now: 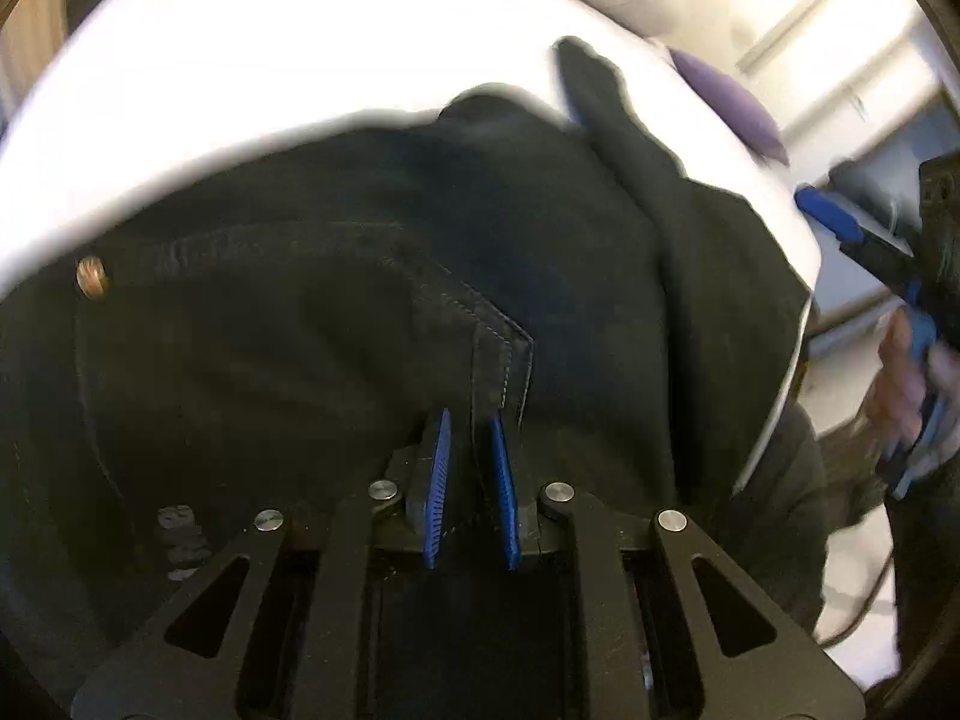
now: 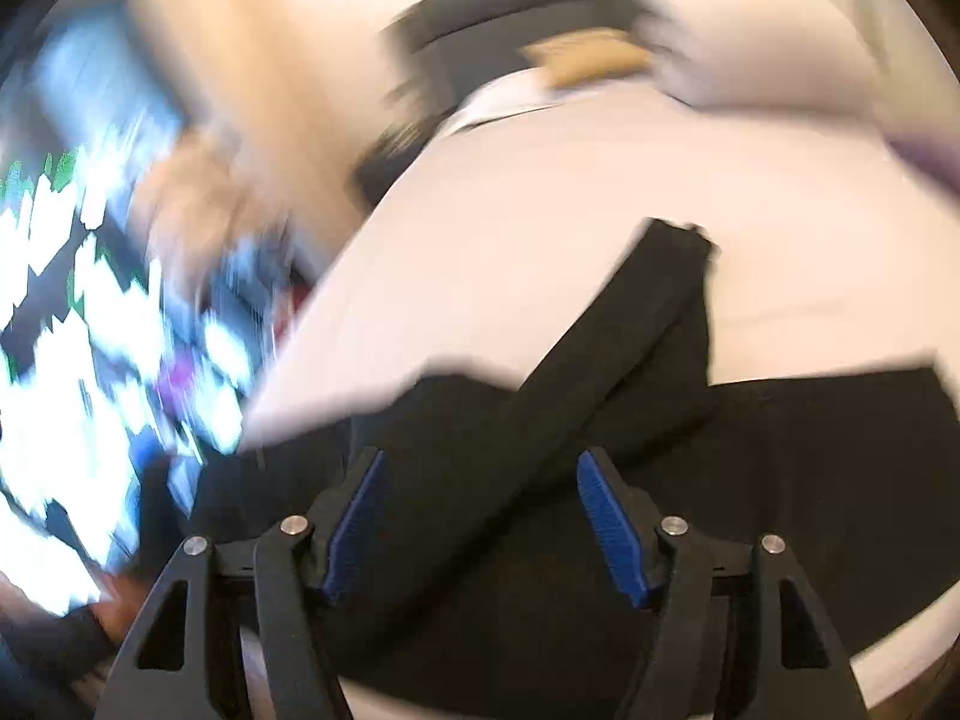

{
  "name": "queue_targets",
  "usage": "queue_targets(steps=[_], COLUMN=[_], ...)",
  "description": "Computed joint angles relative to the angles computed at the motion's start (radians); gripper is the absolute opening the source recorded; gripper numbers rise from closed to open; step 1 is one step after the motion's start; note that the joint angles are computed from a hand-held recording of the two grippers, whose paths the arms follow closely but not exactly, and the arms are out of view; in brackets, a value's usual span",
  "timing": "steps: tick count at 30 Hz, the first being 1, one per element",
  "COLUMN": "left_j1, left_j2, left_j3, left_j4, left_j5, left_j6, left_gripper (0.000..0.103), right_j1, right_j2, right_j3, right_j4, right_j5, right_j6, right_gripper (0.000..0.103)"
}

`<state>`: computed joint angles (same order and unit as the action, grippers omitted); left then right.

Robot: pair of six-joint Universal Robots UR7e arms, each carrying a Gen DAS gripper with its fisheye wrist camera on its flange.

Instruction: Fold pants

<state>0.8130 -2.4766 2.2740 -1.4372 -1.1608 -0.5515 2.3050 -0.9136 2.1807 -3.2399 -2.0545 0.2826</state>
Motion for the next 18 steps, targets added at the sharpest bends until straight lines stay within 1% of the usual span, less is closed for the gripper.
queue_targets(steps=[1,2,4,6,7,9,10,11,13,14,15,16,17,18], left_j1=[0.053,0.075,0.055,0.011,0.013,0.015,0.021,0.025,0.055,0.075,0.08,0.079,0.118,0.12], left_j2=[0.0,0.007,0.021,0.03,0.036,0.038,0.041,0.036,0.015,0.018,0.008,0.011,0.02,0.022], left_j3=[0.008,0.006,-0.003,-0.013,-0.015,-0.01,-0.01,-0.01,-0.007,-0.007,-0.003,-0.003,0.009,0.011], left_j4=[-0.062,-0.081,-0.057,-0.013,-0.014,-0.023,-0.035,-0.034,-0.033,-0.044,-0.041,-0.044,-0.082,-0.089], left_j5=[-0.034,-0.052,-0.044,-0.016,-0.011,-0.014,-0.021,-0.025,-0.03,-0.032,-0.032,-0.033,-0.038,-0.04], left_j6=[0.021,0.032,0.014,-0.014,-0.012,-0.018,-0.015,-0.012,0.023,0.048,0.054,0.056,0.1,0.103], left_gripper=[0.014,0.014,0.014,0.014,0.014,0.014,0.014,0.014,0.014,0.014,0.014,0.014,0.014,0.014], right_j1=[-0.057,-0.097,-0.183,-0.246,-0.285,-0.328,-0.357,-0.375,-0.386,-0.397,-0.411,-0.412,-0.414,-0.423], right_j2=[-0.005,-0.003,0.018,0.042,0.064,0.087,0.095,0.113,0.137,0.145,0.152,0.163,0.175,0.179], right_j3=[-0.002,0.0,-0.004,-0.022,-0.037,-0.068,-0.083,-0.096,-0.124,-0.132,-0.139,-0.151,-0.168,-0.178], right_j4=[-0.049,-0.093,-0.187,-0.22,-0.237,-0.211,-0.201,-0.202,-0.174,-0.174,-0.177,-0.175,-0.168,-0.165], right_j5=[0.05,0.09,0.168,0.216,0.242,0.247,0.265,0.281,0.267,0.279,0.298,0.302,0.301,0.305], right_j6=[0.057,0.087,0.148,0.201,0.238,0.297,0.323,0.341,0.361,0.361,0.355,0.357,0.353,0.342], right_gripper=[0.067,0.067,0.067,0.066,0.063,0.062,0.061,0.061,0.061,0.06,0.06,0.06,0.06,0.06])
